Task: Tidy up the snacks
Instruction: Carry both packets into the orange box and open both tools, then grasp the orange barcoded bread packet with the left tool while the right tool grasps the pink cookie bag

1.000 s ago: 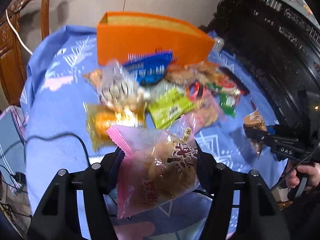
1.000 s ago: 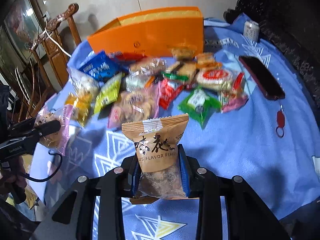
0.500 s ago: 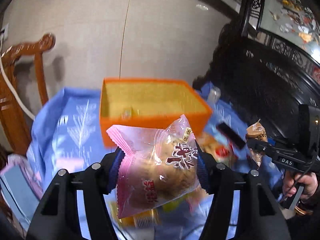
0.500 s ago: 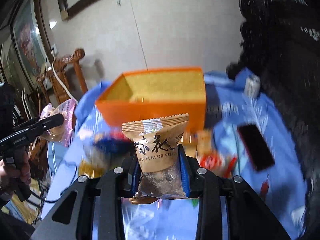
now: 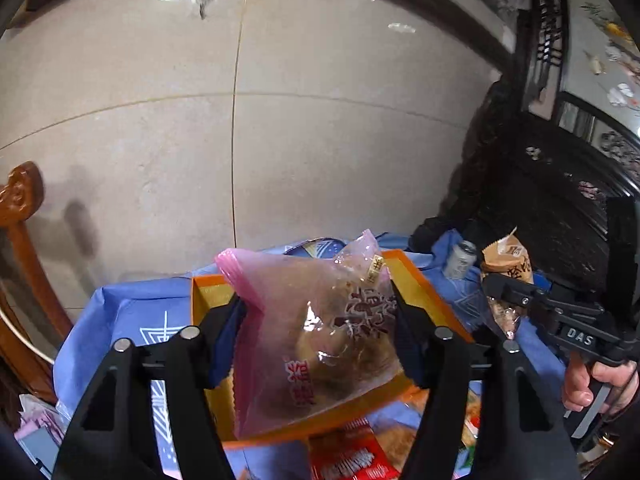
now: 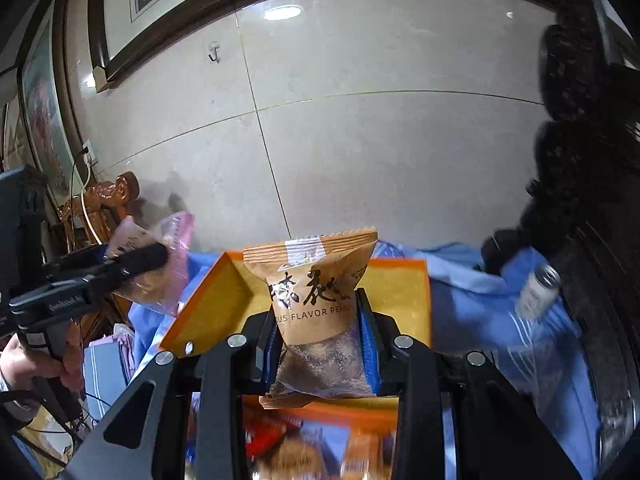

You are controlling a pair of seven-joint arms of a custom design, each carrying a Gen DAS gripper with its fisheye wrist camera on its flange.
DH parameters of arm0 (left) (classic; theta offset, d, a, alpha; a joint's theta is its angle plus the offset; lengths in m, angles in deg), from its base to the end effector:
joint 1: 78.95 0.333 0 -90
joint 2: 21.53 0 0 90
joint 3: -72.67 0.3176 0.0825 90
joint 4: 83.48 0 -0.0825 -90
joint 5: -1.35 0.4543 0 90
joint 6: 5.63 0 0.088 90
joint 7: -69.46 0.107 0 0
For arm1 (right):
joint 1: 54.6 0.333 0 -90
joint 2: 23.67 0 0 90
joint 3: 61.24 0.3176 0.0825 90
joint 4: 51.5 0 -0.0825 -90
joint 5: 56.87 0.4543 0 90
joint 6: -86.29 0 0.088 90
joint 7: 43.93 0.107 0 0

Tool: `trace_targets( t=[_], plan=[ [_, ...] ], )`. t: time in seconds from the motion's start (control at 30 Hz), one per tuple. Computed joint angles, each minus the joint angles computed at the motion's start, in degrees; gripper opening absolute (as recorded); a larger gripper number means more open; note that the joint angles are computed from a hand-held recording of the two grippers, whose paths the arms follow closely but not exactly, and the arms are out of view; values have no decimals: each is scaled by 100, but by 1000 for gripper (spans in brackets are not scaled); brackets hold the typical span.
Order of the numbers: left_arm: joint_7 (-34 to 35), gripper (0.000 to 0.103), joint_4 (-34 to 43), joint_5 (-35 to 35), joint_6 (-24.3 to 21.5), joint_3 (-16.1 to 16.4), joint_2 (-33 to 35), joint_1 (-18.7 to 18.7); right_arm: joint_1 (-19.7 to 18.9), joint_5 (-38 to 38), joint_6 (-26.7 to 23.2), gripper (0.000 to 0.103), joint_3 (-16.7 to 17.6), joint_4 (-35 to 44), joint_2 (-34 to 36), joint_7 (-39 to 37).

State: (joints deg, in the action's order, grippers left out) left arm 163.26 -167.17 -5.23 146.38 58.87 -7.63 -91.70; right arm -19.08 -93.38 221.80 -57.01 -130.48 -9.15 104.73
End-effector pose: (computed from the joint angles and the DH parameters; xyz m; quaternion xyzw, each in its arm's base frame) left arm 0.6860 -0.3128 0.6568 -0.4822 0.7431 -0.4212 0.1948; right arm 0.5900 0.4712 0.6565 -0.6191 0.6505 -0.2515 0.3610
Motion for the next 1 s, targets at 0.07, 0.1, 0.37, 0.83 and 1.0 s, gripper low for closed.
trace_targets(
  t=[0.07,0.1,0.37,0.83,1.0],
  plan=[
    [-627,98,578,578,-439,233,366,-223,-60,208,-114,71,-3,403,297,-215],
    [-1020,99,662,903,-527,371,406,-333,11,130,-263,94,-64,553,370,-134],
    [-1145,99,-579,363,-216,142,-520,44,110,-147,-42,95,9,-232,-309,508],
    [-607,99,-4601,-419,113,404,-3721,-131,106,935,-264,95,1081,-2292,-1764,-563],
    [-969,99,-5442,-416,-98,381,-4502,-206,219,1080,-588,95,1221,-2413,-1666,-1166]
  ],
)
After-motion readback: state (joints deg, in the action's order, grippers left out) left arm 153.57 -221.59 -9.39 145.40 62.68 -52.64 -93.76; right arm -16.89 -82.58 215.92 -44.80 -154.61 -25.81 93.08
